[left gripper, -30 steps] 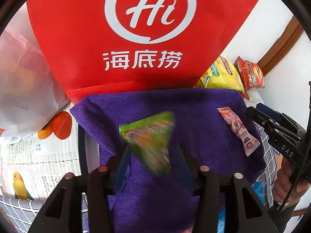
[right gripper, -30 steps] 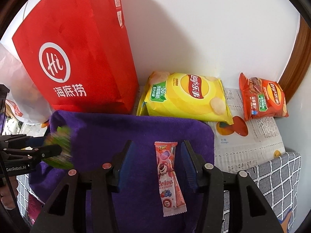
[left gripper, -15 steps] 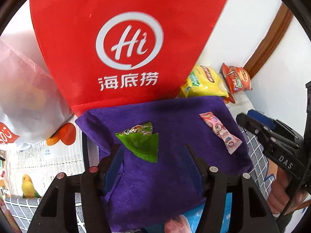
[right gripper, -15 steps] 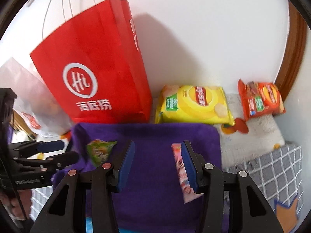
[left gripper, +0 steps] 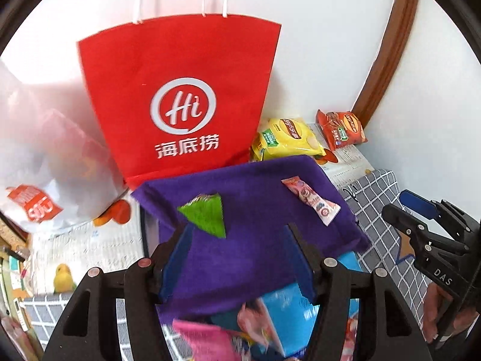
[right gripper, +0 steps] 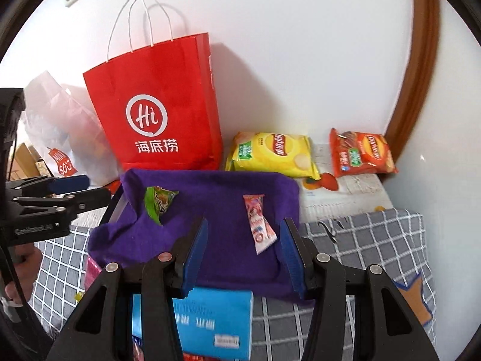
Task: Organize snacks
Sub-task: 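Return both grippers to the snack pile and grasp a pink packet with the right gripper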
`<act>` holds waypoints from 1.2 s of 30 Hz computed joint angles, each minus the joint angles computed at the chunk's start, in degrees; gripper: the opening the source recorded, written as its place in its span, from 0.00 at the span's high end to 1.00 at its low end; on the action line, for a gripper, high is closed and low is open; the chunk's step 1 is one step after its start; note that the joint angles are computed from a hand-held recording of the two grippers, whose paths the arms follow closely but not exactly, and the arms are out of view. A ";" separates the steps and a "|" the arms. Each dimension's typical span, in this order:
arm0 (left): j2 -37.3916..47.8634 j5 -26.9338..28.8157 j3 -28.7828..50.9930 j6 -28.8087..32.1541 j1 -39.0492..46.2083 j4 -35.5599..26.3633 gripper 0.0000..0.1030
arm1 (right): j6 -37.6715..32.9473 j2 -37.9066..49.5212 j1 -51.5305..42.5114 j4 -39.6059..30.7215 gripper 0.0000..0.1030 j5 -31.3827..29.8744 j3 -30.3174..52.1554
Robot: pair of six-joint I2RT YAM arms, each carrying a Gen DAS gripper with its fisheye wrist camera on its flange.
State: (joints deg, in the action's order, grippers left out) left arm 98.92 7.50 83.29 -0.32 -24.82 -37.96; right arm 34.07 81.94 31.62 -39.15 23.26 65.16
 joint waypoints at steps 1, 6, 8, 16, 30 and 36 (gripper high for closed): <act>-1.99 -0.35 -2.06 -0.19 0.21 0.60 0.41 | 1.18 -0.87 0.77 -0.71 0.52 0.24 -0.72; -9.81 0.63 -10.30 -1.26 1.71 1.22 0.41 | 5.92 -3.66 4.76 -3.50 0.52 -0.93 -3.37; -12.98 1.55 -13.91 -1.47 2.57 1.60 0.41 | 7.81 -4.97 7.56 -4.70 0.52 0.23 -4.55; -23.54 4.20 -25.21 -3.43 6.13 0.91 0.41 | 15.23 -9.64 17.16 -5.55 0.47 2.51 -10.42; -32.90 5.52 -37.27 -4.35 8.40 1.90 0.37 | 20.10 -3.71 28.63 3.32 0.38 -1.11 -19.12; -35.72 5.90 -41.62 -3.11 10.58 2.30 0.37 | 20.37 0.33 27.75 8.96 0.37 -2.57 -21.67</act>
